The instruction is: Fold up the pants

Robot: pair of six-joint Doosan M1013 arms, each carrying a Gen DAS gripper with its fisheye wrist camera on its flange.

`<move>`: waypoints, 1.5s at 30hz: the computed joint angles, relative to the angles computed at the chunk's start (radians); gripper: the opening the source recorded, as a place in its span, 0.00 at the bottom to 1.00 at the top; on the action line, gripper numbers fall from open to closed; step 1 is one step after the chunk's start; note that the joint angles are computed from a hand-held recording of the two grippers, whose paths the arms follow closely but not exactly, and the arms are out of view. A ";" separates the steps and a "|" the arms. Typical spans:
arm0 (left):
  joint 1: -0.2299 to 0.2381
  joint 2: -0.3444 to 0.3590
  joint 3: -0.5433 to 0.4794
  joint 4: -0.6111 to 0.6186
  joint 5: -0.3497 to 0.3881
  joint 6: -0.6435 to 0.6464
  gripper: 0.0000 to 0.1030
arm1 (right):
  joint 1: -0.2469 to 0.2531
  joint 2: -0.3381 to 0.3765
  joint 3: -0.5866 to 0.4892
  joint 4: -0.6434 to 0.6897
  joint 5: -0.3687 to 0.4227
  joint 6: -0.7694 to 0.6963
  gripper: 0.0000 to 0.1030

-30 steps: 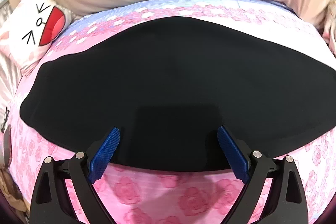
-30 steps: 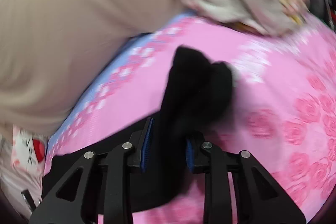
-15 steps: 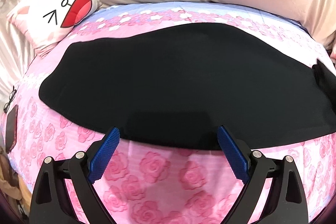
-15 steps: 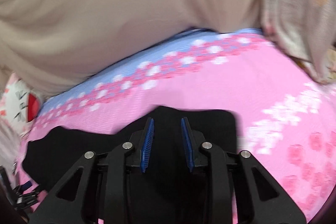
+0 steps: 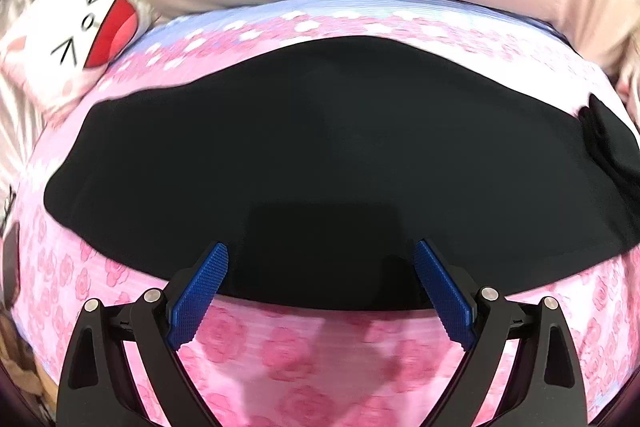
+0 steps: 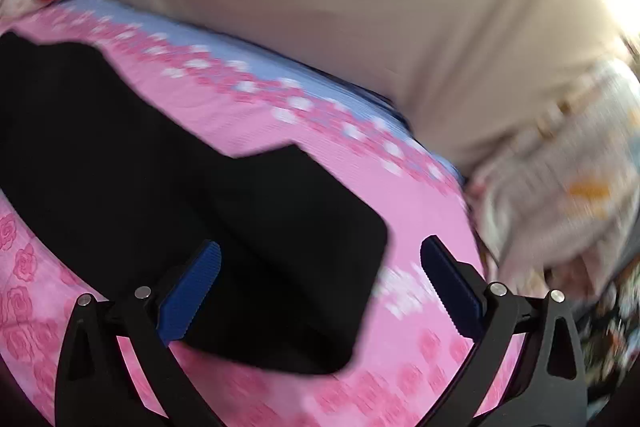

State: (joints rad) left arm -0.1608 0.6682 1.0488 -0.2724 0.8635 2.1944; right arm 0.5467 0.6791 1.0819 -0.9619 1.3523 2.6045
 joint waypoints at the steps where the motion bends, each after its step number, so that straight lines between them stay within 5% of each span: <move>1: -0.007 -0.013 0.021 0.006 -0.019 0.014 0.90 | -0.013 0.024 -0.034 0.016 -0.001 -0.026 0.95; 4: -0.018 -0.033 0.054 0.037 -0.056 0.022 0.90 | -0.057 0.038 -0.042 0.086 -0.087 -0.037 0.94; 6: -0.023 -0.040 0.063 0.066 -0.066 0.005 0.90 | -0.092 0.005 0.015 0.206 -0.215 0.003 0.53; 7: -0.024 -0.041 0.064 0.076 -0.068 -0.003 0.90 | -0.101 -0.015 0.043 0.230 -0.264 0.038 0.52; 9: -0.027 -0.037 0.058 0.107 -0.073 -0.034 0.90 | -0.098 -0.052 0.102 0.186 -0.286 0.131 0.17; 11: -0.031 -0.029 0.045 0.138 -0.069 -0.069 0.90 | -0.103 -0.150 0.244 0.107 -0.370 0.380 0.17; 17: -0.047 -0.023 0.036 0.149 -0.061 -0.071 0.90 | -0.113 -0.419 0.654 -0.096 -0.398 1.165 0.18; 20: -0.061 -0.029 0.051 0.138 -0.063 -0.042 0.90 | -0.154 -0.510 0.858 -0.151 -0.621 1.557 0.38; 22: -0.072 -0.034 0.063 0.140 -0.066 -0.026 0.90 | -0.139 -0.522 0.914 -0.358 -0.652 1.792 0.40; 23: -0.078 -0.040 0.073 0.140 -0.072 -0.015 0.90 | -0.135 -0.521 0.923 -0.425 -0.657 1.842 0.50; 26: -0.089 -0.059 0.101 0.120 -0.089 0.021 0.90 | -0.139 -0.508 0.888 -0.435 -0.680 1.770 0.90; 29: -0.095 -0.072 0.121 0.119 -0.105 0.035 0.90 | -0.146 -0.464 0.802 -0.202 -0.643 1.466 0.96; 32: -0.096 -0.078 0.130 0.129 -0.111 0.029 0.90 | -0.134 -0.440 0.764 -0.112 -0.562 1.365 0.72; 36: -0.086 -0.072 0.118 0.133 -0.109 0.001 0.90 | -0.138 -0.476 0.860 -0.248 -0.637 1.678 0.10; 38: -0.078 -0.065 0.106 0.129 -0.100 -0.016 0.90 | -0.144 -0.480 0.871 -0.273 -0.663 1.726 0.10; 45: -0.040 -0.041 0.068 0.092 -0.072 -0.040 0.90 | -0.109 -0.436 0.684 -0.215 -0.573 1.373 0.10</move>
State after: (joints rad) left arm -0.2010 0.6273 1.1171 -0.1808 0.7918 2.1545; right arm 0.4373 0.2430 1.7663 -1.1772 0.7795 3.9777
